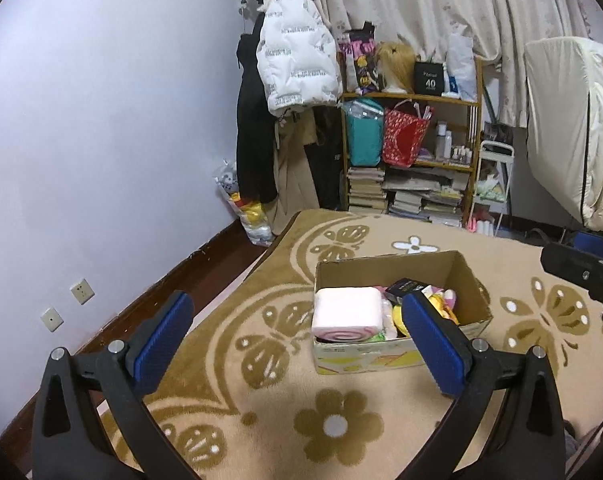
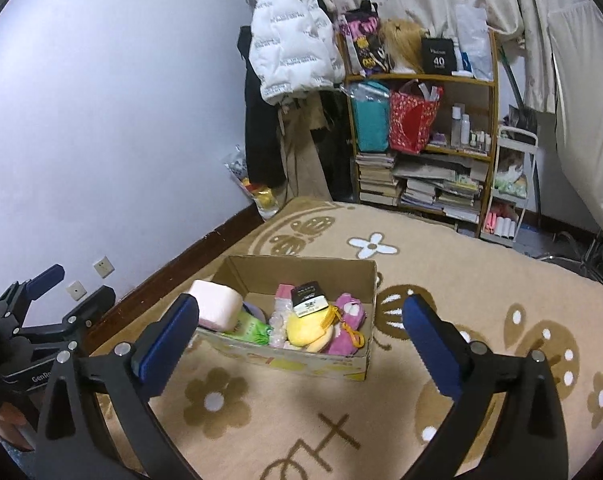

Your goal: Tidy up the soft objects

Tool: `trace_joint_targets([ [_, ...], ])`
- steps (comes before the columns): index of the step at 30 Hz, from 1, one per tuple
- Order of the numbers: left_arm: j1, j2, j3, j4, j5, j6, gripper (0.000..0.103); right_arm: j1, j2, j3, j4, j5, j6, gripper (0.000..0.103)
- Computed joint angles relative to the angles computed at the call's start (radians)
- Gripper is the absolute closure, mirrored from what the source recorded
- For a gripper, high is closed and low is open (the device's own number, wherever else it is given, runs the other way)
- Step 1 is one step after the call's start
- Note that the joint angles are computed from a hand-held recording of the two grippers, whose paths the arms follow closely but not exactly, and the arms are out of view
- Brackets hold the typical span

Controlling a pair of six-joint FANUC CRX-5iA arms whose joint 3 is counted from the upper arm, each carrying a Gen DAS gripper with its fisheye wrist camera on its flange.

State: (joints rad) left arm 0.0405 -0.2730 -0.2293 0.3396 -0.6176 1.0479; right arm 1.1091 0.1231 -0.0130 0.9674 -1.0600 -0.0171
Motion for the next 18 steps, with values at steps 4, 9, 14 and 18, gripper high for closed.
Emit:
trace_joint_targets([
  [4,0.014,-0.052,-0.057,0.058,0.015,-0.052,0.0,0.03,-0.009,-0.01,0.024,-0.023,-0.016,0.0],
  [9,0.02,-0.103,-0.114,0.093,0.014,-0.114,0.0,0.072,-0.021,-0.047,0.061,-0.059,-0.068,0.0],
  [14,0.015,-0.15,-0.181,0.109,0.046,-0.143,0.0,0.1,-0.018,-0.078,0.075,-0.095,-0.113,0.0],
  [18,0.014,-0.185,-0.226,0.097,0.091,-0.14,0.0,0.112,-0.008,-0.089,0.08,-0.117,-0.122,0.0],
])
